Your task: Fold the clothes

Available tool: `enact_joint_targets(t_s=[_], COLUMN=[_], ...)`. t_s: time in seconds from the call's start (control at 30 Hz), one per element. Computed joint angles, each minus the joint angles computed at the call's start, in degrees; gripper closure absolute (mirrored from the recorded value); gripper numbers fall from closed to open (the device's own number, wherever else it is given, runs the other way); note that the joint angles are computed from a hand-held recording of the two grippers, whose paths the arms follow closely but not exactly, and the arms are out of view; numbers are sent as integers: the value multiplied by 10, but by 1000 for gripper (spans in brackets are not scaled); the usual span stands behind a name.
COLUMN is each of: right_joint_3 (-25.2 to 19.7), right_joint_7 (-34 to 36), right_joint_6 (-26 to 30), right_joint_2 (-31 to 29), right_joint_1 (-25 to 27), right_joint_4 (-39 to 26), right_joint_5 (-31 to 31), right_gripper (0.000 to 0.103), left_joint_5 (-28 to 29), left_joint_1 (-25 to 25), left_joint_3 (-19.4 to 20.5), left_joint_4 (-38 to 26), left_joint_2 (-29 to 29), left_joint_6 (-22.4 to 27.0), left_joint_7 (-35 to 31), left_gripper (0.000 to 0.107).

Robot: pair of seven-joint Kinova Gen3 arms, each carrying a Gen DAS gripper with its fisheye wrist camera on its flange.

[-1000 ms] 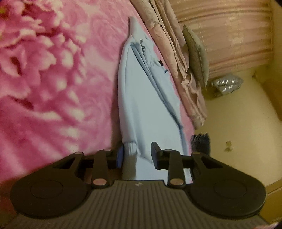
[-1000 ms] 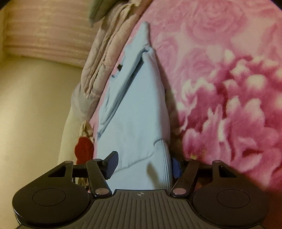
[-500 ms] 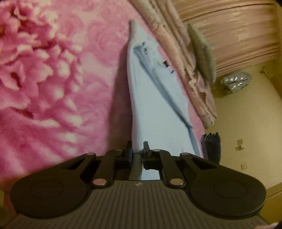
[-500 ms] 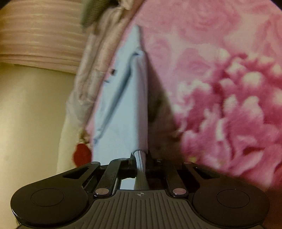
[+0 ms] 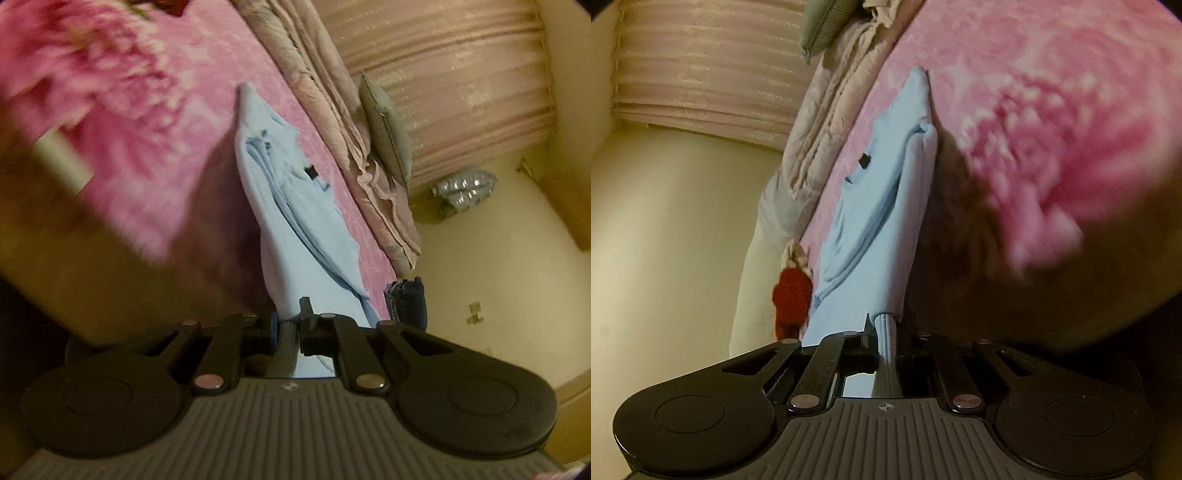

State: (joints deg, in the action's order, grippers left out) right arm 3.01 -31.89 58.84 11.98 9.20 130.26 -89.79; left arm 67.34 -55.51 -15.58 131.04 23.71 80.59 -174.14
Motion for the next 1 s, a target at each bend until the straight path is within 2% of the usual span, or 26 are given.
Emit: enact_joint_targets(t_s=[0.1, 0.23, 0.43, 0.5, 0.57, 0.63, 0.73, 0.83, 0.87, 0.9, 0.93, 0.97, 1.0], right_joint_3=[8, 16, 10, -4, -51, -70, -31, -11, -6, -1, 3, 6, 3], right_joint_7=[-12, -34, -22, -26, -52, -73, -112, -182, -206, -229, -252, -276, -299], right_joint_6=[14, 22, 28, 27, 18, 0, -38, -106, -128, -152, -175, -197, -213], right_joint_2=[-31, -52, -49, -41, -24, 6, 54, 115, 138, 162, 179, 189, 198], right_joint_1=[10, 14, 5, 12, 43, 40, -30, -83, -97, -109, -117, -126, -127], right_joint_4=[25, 22, -18, -49, -97, -150, -229, -309, -335, -362, -380, -396, -413], right_joint_5=[19, 54, 38, 36, 49, 49, 35, 24, 20, 18, 18, 24, 39], right_gripper=[97, 97, 97, 97, 97, 97, 97, 95, 79, 45, 27, 12, 13], left_joint_5=[-30, -47, 5, 36, 69, 108, 150, 184, 198, 206, 210, 215, 211], left_joint_1=[-36, -53, -22, 2, 28, 59, 99, 126, 140, 153, 167, 179, 181], left_joint_3=[-23, -32, -10, 4, 20, 40, 70, 116, 122, 124, 122, 120, 124], left_joint_4=[32, 41, 5, -23, -57, -98, -172, -249, -274, -297, -317, -334, -344], left_joint_2=[-5, -15, -22, -17, -8, 7, 40, 91, 112, 129, 140, 150, 154], left_joint_6=[15, 26, 52, 52, 48, 33, -4, -73, -97, -120, -143, -167, -184], left_joint_7=[-20, -17, 24, 53, 85, 123, 188, 258, 282, 305, 328, 346, 354], left_gripper=[100, 100, 100, 100, 100, 100, 100, 99, 99, 99, 98, 98, 98])
